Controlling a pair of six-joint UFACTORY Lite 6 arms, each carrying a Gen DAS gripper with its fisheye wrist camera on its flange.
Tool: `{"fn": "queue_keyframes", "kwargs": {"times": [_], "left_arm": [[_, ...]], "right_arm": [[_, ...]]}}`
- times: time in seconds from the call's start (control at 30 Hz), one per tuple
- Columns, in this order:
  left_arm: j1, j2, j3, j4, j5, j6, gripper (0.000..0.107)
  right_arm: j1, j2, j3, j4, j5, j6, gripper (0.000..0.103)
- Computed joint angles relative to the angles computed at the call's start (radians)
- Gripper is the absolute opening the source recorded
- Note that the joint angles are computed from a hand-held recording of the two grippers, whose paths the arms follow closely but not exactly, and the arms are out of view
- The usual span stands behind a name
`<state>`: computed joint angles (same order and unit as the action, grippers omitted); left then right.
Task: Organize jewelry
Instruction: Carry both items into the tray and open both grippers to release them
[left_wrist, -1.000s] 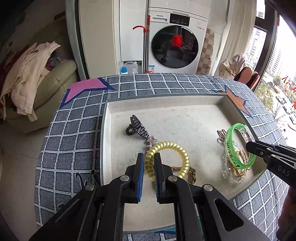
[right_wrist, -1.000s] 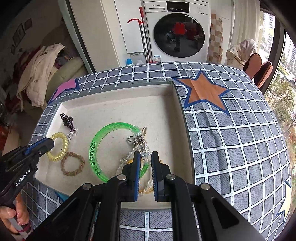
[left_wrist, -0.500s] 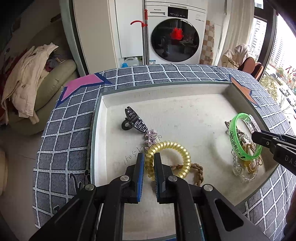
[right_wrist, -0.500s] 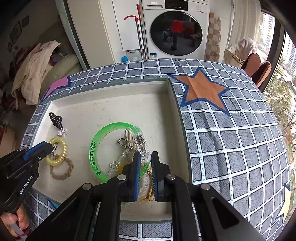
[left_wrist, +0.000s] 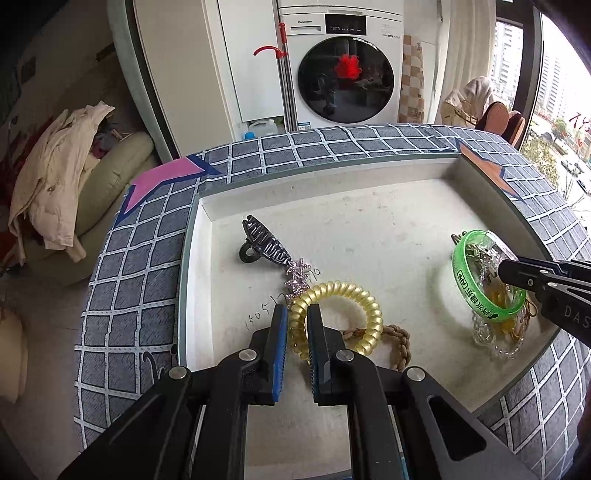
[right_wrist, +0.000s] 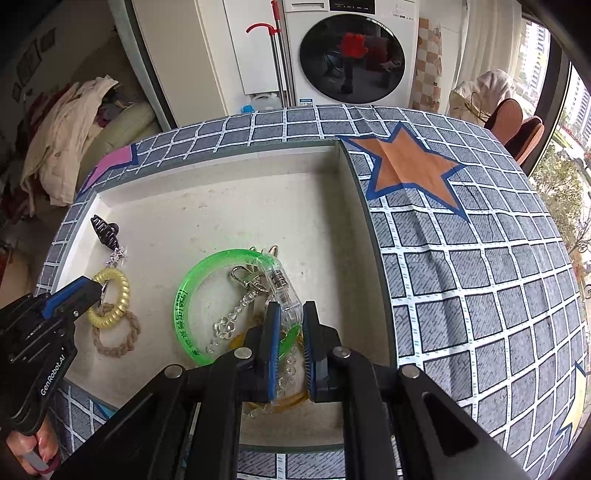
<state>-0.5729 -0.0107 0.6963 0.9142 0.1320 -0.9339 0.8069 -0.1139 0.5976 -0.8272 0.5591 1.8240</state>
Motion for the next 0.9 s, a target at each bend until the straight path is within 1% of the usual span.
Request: {"fn": "queue_keyframes", "kwargs": {"times": [0.1, 0.23, 0.3, 0.37, 0.43, 0.47, 0.57, 0.67, 0.73, 0.8, 0.9], "left_arm": [[-0.001, -0.004, -0.003, -0.003, -0.002, 0.004, 0.031], [-0.013, -0.005, -0.009, 0.111, 0.008, -0.112, 0.031], [-0.012, -0.007, -0.011, 0.111, 0.004, -0.111, 0.031], [-0.013, -0.011, -0.014, 0.112, 0.006, -0.115, 0.031], [-0.014, -0.02, -0.016, 0.032, 0.014, -0.037, 0.031], [-0.014, -0.027, -0.018, -0.01, 0.019, 0.002, 0.031], [-0.015, -0.046, -0.028, -0.053, 0.019, 0.038, 0.031], [-0.018, -0.052, -0.031, -0.071, 0.023, 0.049, 0.031], [-0.019, -0.056, -0.032, -0.089, 0.027, 0.062, 0.031], [-0.014, -0.063, -0.032, -0.164, 0.024, 0.133, 0.031], [-0.019, -0.075, -0.034, -0.128, 0.027, 0.095, 0.031]], "right_arm": [[0.001, -0.004, -0.008, -0.01, -0.003, 0.022, 0.014], [-0.001, -0.005, -0.012, -0.01, -0.009, 0.023, 0.015], [0.0, -0.003, -0.013, -0.007, -0.015, 0.021, 0.018], [0.0, 0.002, -0.011, 0.001, -0.017, 0.016, 0.026], [0.006, -0.01, -0.021, -0.004, -0.018, 0.035, 0.043], [0.012, -0.029, -0.034, -0.02, -0.021, 0.059, 0.045], [0.032, -0.065, -0.045, -0.039, -0.004, 0.086, 0.048], [0.062, -0.1, -0.046, -0.047, 0.024, 0.103, 0.057], [0.083, -0.122, -0.047, -0.052, 0.046, 0.118, 0.059], [0.1, -0.144, -0.049, -0.049, 0.062, 0.124, 0.06], [0.128, -0.175, -0.052, -0.036, 0.096, 0.128, 0.06]]}}
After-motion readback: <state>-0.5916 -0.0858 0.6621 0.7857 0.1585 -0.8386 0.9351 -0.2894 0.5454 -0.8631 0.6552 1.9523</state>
